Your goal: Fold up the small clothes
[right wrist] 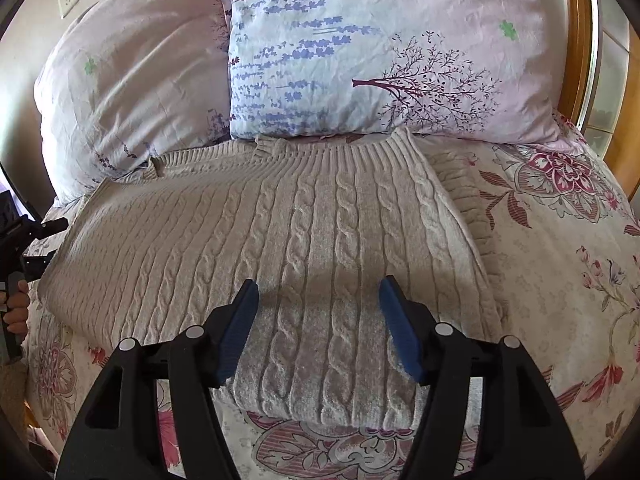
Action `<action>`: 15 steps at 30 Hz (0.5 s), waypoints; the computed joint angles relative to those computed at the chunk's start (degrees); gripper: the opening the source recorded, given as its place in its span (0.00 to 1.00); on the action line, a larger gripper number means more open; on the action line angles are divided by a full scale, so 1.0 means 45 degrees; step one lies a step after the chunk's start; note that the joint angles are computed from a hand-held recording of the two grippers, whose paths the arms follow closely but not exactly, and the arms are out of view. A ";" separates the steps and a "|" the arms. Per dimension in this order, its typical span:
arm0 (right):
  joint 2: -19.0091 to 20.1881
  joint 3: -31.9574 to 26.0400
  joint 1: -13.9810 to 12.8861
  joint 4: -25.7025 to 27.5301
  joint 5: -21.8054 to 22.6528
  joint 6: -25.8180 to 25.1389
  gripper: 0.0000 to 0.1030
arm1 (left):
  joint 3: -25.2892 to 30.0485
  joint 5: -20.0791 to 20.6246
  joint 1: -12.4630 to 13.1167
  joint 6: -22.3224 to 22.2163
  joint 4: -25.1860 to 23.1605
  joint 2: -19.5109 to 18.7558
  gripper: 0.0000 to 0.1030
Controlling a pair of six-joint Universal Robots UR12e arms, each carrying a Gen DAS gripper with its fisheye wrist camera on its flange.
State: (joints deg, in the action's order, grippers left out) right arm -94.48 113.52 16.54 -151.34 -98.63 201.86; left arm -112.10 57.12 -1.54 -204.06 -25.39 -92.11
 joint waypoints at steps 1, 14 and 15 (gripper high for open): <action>0.0009 0.0008 0.0007 -0.0038 0.0005 -0.0005 0.65 | 0.0007 0.0063 -0.0018 -0.0079 0.0050 -0.0020 0.59; -0.0085 0.0048 -0.0165 -0.0241 0.0622 0.0148 0.66 | 0.0199 0.0371 -0.0407 -0.0823 0.0052 -0.0171 0.18; -0.0110 0.0057 -0.0186 -0.0286 0.0755 0.0192 0.66 | 0.0170 0.0031 -0.0367 -0.1064 0.0359 -0.0181 0.18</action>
